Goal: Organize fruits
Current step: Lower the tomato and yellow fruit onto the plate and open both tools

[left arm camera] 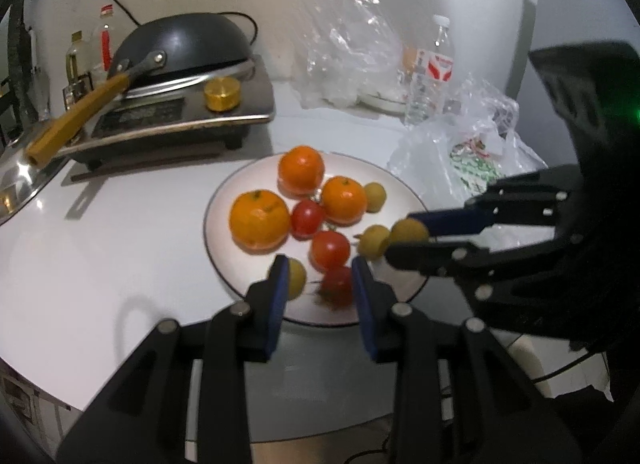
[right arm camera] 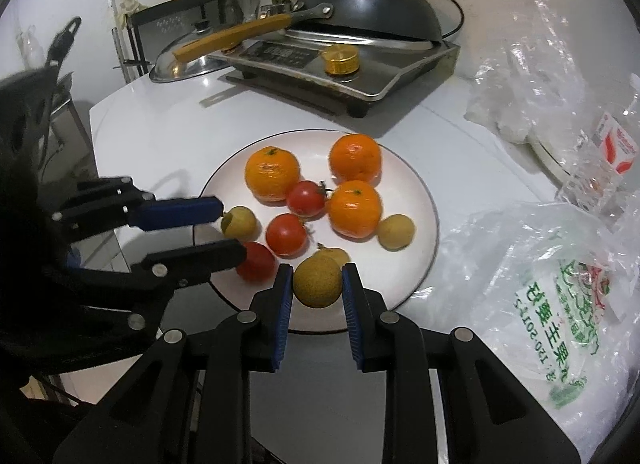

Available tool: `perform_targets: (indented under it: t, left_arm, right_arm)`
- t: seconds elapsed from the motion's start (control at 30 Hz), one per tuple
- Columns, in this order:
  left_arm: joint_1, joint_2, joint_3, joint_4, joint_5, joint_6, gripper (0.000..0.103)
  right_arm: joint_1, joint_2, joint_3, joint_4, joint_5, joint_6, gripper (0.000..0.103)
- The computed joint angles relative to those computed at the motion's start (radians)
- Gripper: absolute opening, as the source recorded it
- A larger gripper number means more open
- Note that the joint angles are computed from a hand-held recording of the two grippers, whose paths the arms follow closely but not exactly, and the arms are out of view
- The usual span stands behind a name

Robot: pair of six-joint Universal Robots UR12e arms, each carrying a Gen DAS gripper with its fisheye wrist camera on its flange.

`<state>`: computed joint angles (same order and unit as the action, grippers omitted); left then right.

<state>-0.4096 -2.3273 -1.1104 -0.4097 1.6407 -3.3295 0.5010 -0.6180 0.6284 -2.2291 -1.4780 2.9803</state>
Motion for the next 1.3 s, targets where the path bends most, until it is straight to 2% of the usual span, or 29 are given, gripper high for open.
perform_targets:
  t: [0.4, 0.93, 1.0, 1.03, 1.07, 1.1, 1.17, 1.3]
  left_arm:
    - [0.01, 0.021, -0.041, 0.032, 0.036, -0.04, 0.034]
    - [0.003, 0.027, -0.05, 0.025, 0.07, -0.051, 0.036]
    - [0.002, 0.027, -0.047, 0.017, 0.077, -0.059, 0.037]
    - [0.001, 0.026, -0.045, 0.007, 0.08, -0.064, 0.041]
    - [0.001, 0.026, -0.043, 0.001, 0.085, -0.07, 0.049]
    - [0.001, 0.026, -0.044, 0.002, 0.091, -0.083, 0.051]
    - [0.002, 0.029, -0.049, 0.005, 0.093, -0.094, 0.051]
    - [0.0, 0.029, -0.046, -0.006, 0.112, -0.097, 0.052]
  right_arm:
    - [0.007, 0.039, -0.066, 0.056, 0.002, 0.007, 0.027]
    - [0.005, 0.048, -0.07, 0.065, 0.007, 0.027, 0.027]
    - [0.004, 0.049, -0.072, 0.068, 0.01, 0.026, 0.027]
    - [0.004, 0.049, -0.071, 0.065, 0.011, 0.026, 0.028]
    - [0.004, 0.049, -0.071, 0.066, 0.013, 0.027, 0.029]
    - [0.003, 0.049, -0.072, 0.066, 0.016, 0.027, 0.03]
    - [0.002, 0.047, -0.067, 0.06, 0.022, 0.027, 0.035]
    - [0.001, 0.044, -0.061, 0.055, 0.026, 0.025, 0.037]
